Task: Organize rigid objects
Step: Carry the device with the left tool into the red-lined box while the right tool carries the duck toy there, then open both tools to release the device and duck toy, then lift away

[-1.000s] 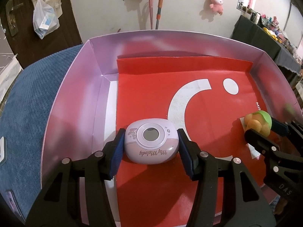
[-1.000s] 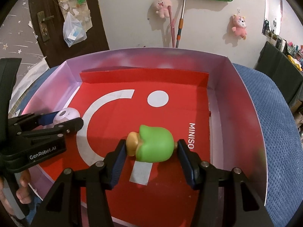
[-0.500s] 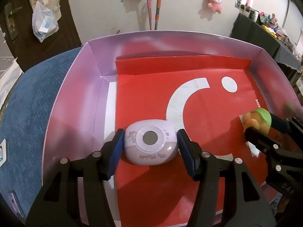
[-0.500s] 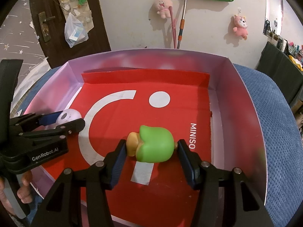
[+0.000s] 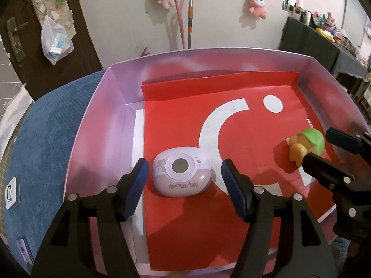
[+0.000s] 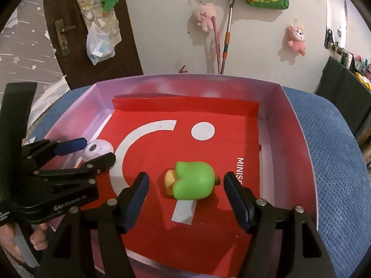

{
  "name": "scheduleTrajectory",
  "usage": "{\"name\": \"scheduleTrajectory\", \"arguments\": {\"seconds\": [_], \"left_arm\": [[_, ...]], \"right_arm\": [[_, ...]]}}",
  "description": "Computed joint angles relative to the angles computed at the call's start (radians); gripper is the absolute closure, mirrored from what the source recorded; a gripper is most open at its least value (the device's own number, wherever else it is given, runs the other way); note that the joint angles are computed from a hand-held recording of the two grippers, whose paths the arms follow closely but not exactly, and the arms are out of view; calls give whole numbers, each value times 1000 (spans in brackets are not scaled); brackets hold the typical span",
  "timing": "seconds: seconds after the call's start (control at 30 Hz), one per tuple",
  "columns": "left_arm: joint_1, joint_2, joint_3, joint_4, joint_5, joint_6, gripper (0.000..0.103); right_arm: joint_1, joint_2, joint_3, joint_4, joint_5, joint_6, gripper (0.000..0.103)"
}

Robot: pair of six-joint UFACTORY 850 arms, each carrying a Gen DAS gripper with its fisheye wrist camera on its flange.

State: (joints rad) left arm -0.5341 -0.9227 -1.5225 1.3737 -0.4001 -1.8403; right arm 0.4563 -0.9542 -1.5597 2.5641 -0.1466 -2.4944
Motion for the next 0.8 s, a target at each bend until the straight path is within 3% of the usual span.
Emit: {"name": "scheduleTrajectory", "arguments": {"seconds": [0.4, 0.53, 0.8], "left_arm": [[-19, 69, 94, 181, -3, -201, 26], [-21, 94, 131, 262, -11, -305, 9], [-29, 134, 188, 386, -30, -451, 3]], "right_arm": [[-9, 85, 117, 16, -116, -5, 25], [-12, 117, 161, 37, -161, -27, 22], [-12, 155, 219, 95, -222, -79, 17]]}}
